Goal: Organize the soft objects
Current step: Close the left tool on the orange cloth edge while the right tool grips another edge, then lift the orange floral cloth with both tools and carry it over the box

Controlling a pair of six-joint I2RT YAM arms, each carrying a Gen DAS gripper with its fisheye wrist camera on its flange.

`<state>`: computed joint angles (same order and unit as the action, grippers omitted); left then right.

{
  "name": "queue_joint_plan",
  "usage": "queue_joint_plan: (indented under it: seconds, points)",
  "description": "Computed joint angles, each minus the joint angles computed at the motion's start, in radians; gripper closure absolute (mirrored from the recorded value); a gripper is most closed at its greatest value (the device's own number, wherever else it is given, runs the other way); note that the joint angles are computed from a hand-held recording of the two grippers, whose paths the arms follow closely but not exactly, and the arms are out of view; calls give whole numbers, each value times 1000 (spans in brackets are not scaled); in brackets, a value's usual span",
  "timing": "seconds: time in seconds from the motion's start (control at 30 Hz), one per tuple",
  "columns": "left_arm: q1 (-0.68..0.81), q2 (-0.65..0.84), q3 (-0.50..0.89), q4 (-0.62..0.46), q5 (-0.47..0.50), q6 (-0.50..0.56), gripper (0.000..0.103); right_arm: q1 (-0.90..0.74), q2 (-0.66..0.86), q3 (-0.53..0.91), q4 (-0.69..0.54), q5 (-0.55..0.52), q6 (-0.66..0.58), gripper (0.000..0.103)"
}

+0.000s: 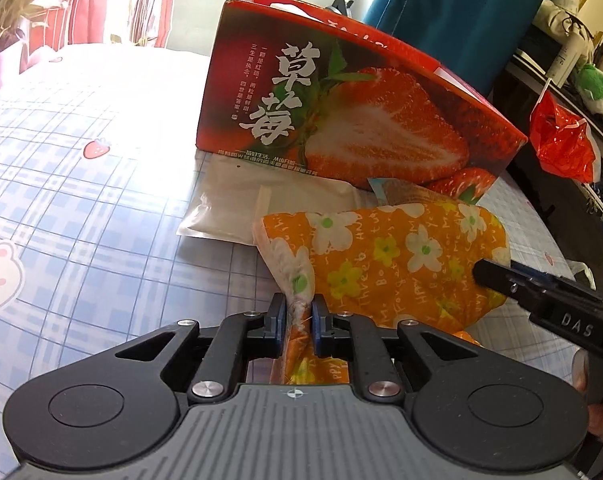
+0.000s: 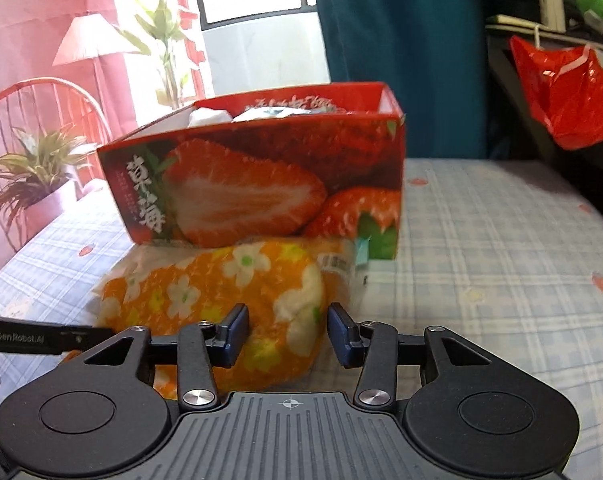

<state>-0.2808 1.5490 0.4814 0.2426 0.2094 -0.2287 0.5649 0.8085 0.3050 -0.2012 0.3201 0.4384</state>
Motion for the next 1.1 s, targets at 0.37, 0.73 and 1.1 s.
queue_joint_plan:
  seconds: [0.37, 0.73, 1.1]
  points:
    - [-8, -2, 2, -4, -10, -6, 89, 10, -13, 9, 7, -32, -21, 86]
    - [23, -116, -37, 40, 10, -15, 93, -10, -72, 32, 4, -61, -73, 91]
    - [46, -274, 87, 24, 36, 15, 94, -167, 11, 190, 66, -182, -247, 91]
